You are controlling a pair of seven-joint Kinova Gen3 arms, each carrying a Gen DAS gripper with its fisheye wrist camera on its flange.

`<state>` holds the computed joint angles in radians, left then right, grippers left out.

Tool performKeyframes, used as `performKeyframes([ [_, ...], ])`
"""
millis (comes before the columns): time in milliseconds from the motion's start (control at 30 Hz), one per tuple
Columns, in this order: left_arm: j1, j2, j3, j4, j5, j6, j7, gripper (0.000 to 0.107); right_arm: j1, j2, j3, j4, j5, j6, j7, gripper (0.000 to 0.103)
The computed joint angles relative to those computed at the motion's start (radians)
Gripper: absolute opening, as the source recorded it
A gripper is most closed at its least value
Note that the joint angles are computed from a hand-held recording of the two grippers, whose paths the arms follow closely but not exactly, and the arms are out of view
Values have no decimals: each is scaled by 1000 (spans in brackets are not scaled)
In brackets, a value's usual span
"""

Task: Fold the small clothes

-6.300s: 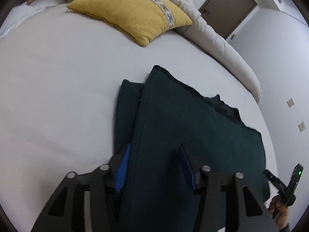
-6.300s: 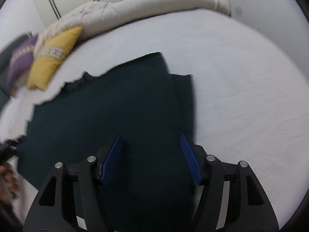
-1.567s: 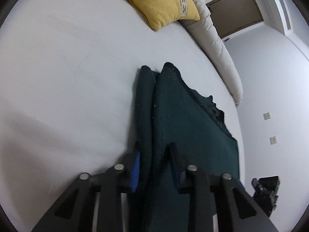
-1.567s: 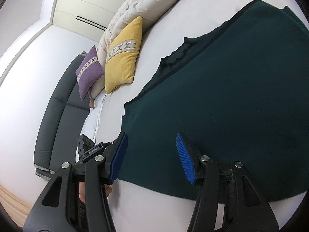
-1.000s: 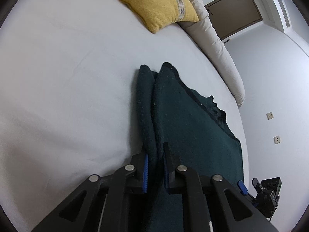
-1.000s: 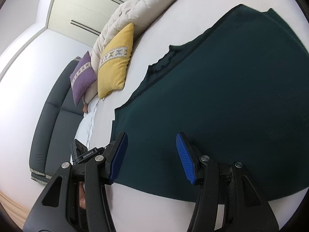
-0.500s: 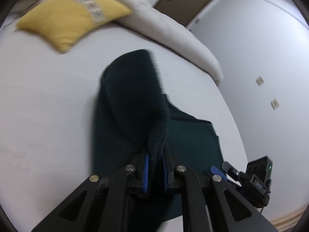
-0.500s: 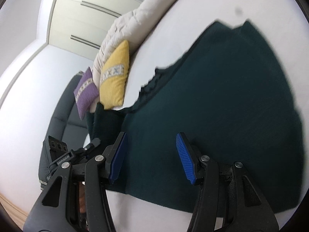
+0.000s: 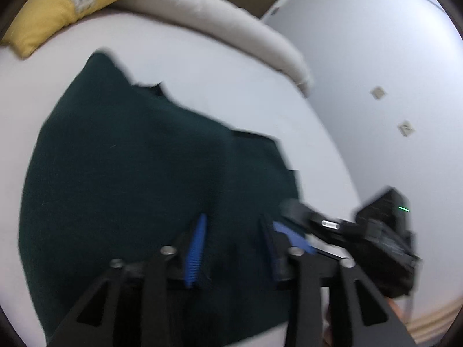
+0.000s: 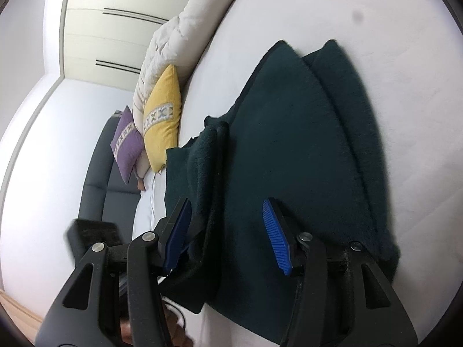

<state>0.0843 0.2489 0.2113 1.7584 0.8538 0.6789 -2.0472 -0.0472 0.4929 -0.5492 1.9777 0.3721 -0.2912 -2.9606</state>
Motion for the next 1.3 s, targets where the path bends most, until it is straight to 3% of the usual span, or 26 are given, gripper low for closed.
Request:
performKeyframes([
  [67,-93,-46,64,33,81,36,-81,49,17,10,-27,-22,0,27,6,51],
  [133,-168,-113,92,83,161,50,-163,50,79,40,-113,-57,-27,82,58,52],
  [267,-181,-190,-40,168,288,92,-316,50,129,97,-223,-162,-4,244,102,53],
  [367,-127,-174,-159,178,274,98,-314,50,117,149,-259,-259,30,366,96,53],
  [600,-156,-159,-175,234,322,124,-407,50,58,250,-311,-495,12,648,170,53],
  [633,-155,-160,-175,241,324,121,-419,50,52,259,-316,-520,19,677,175,52],
  [700,-158,-170,-179,263,321,123,-443,50,13,272,-297,-588,0,757,224,32],
  [767,-166,-170,-187,281,326,131,-466,50,-32,274,-258,-633,-12,822,249,20],
  [800,-168,-173,-189,289,330,133,-471,50,-41,272,-248,-638,-12,831,246,14],
  [1000,-170,-188,-197,292,326,129,-480,50,-80,178,-145,-562,-62,757,277,10],
  [1300,-94,-184,-150,204,240,33,-405,50,24,-23,-107,-373,-184,687,391,10],
])
